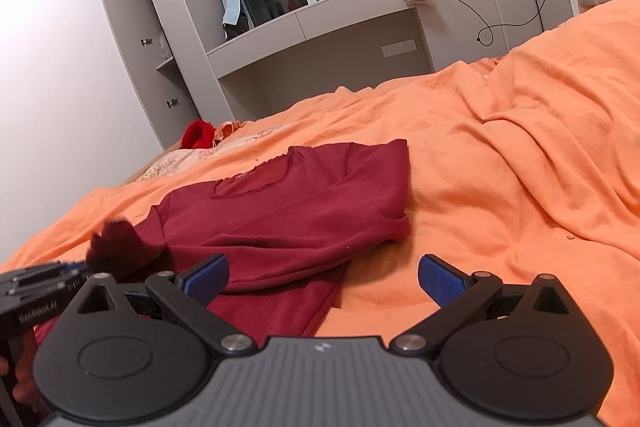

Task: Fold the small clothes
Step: 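Lay the held sleeve across the body with the left gripper and release, then grasp the hem edge with the right gripper while the left gripper grasps the hem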

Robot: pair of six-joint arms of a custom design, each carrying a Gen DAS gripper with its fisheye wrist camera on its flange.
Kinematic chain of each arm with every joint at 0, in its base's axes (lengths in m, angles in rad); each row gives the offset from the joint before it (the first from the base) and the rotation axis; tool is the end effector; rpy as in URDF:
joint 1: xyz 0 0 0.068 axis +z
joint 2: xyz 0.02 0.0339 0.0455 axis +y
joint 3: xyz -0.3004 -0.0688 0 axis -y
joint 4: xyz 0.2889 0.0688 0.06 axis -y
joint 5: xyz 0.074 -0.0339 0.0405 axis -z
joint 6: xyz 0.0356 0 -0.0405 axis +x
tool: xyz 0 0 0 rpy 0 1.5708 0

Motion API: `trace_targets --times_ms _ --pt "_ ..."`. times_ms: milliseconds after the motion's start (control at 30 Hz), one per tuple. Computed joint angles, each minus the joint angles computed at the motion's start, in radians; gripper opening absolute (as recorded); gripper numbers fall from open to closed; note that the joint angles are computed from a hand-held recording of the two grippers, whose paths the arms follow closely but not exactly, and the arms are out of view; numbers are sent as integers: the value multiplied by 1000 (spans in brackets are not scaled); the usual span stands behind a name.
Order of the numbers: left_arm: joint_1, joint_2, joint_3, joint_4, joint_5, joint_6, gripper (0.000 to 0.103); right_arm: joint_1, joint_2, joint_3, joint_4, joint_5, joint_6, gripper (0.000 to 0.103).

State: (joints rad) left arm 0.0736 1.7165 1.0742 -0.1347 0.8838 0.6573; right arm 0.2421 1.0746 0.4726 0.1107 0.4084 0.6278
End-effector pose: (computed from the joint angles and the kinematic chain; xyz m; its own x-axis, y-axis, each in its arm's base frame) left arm 0.4007 0.0019 0.2180 -0.2461 0.3704 -0.8957 0.8255 0.5643 0.0065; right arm 0.2394 0.0446 0.2132 -0.3002 0.4811 -0.8236 0.3661 0.8555 0.3663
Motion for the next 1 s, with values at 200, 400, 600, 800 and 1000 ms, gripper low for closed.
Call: trace_targets --times_ms 200,400,600,800,1000 --pt "39 -6 41 -127 36 104 49 2 37 11 8 -7 -4 103" --pt "76 -27 49 -107 53 56 78 12 56 21 5 -16 -16 103" --pt "141 -44 90 -4 32 -69 96 21 72 29 -1 -24 -26 103" --pt "231 -9 185 -4 -17 -128 102 44 73 34 -13 -37 -54 103" --pt "330 69 286 -148 -84 -58 102 144 62 34 -30 22 -130 103"
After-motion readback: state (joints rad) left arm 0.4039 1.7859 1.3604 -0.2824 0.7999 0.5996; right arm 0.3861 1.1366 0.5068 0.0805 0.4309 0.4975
